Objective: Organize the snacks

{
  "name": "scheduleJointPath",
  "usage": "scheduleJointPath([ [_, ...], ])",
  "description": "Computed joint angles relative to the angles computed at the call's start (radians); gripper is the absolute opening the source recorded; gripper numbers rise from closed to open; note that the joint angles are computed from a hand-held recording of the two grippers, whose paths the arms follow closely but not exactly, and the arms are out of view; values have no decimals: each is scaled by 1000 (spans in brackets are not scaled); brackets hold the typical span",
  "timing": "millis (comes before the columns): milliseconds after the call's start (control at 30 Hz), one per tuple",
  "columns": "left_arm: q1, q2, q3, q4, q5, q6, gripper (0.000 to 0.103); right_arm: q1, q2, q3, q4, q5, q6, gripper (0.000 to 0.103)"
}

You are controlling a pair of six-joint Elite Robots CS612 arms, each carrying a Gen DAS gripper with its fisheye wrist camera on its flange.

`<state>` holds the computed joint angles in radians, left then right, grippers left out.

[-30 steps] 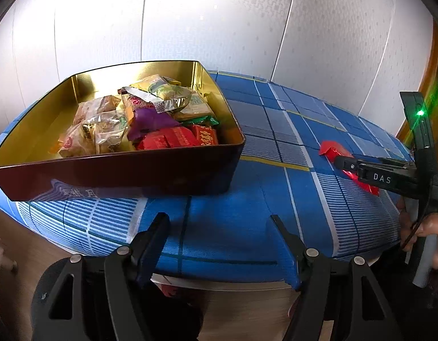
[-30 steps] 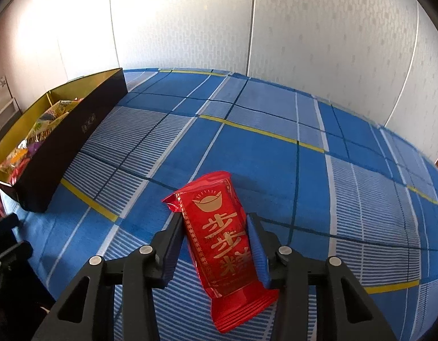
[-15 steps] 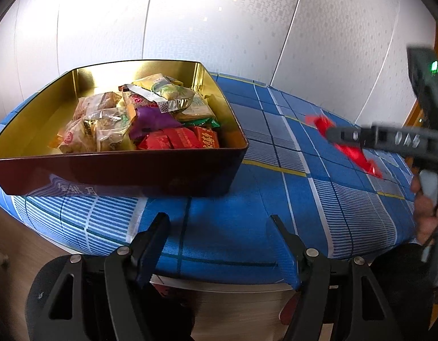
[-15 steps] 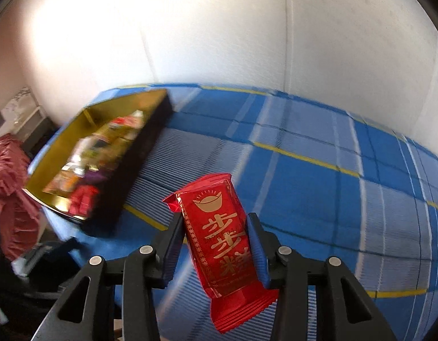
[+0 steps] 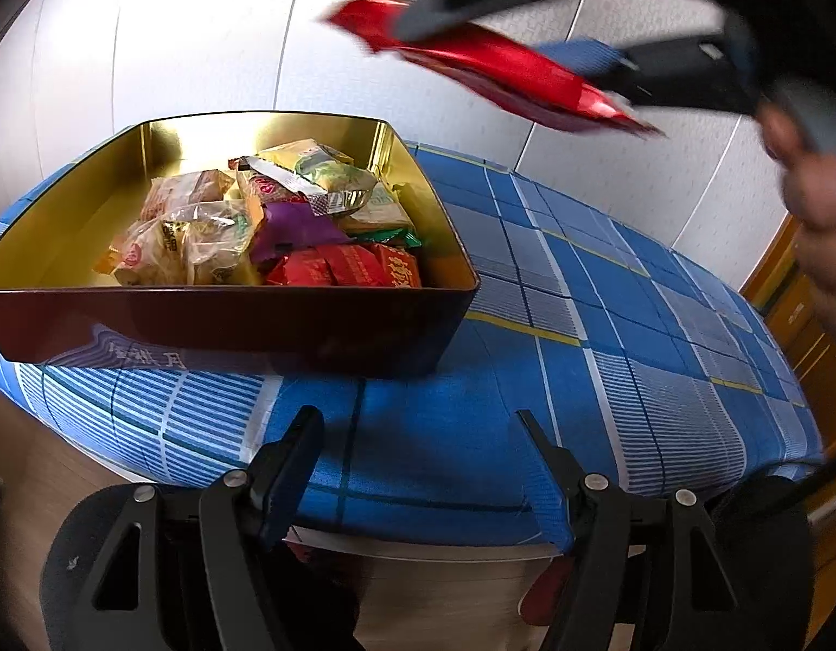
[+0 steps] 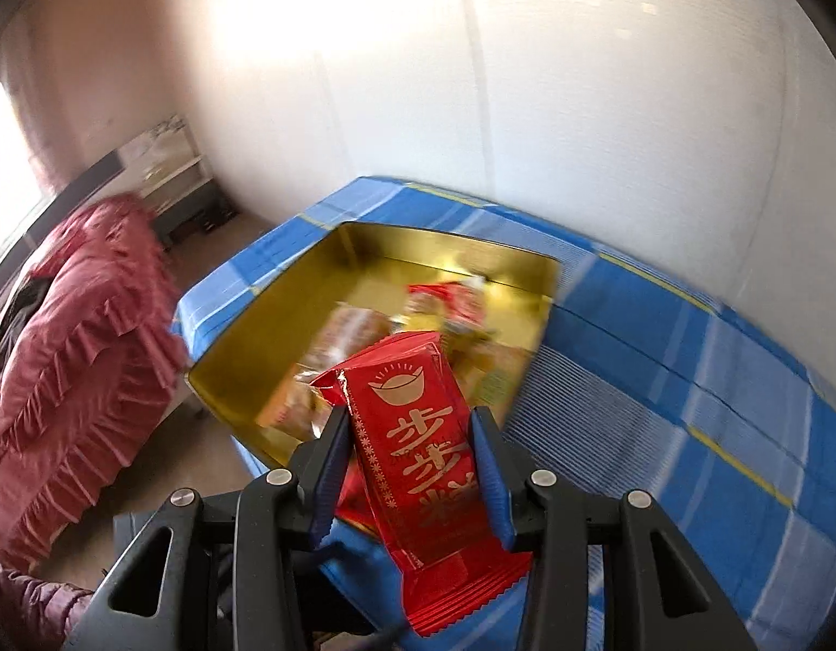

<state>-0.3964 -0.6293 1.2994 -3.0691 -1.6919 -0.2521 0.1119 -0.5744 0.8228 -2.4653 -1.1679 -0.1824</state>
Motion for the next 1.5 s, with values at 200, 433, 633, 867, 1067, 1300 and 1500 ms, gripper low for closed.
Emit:
scheduleJointPath([
  [200,-1,0,0,-4,-3,-15,70,34,151,-293,317,-8,-121,46],
  [433,1,-3,9,-13,-10,-28,70,37,241,-451,495,9,-164,48],
  [633,3,-9,20,-23,-10,-38,70,26,143,-257,373,36,-196,48],
  [867,0,-12,19,-13,12,-61,70,32,171,-286,359,26,-199,42],
  [1067,-5,-23,29,-6,45,-53,73,14,98,-154,228,61,-146,44],
  [1300,-29,-49,66,-43,146,10,80,-10,-32,119,-70,3,-37,44],
  [1500,-37,-75,97,-59,269,19,83,-10,-99,296,-324,-153,63,44],
])
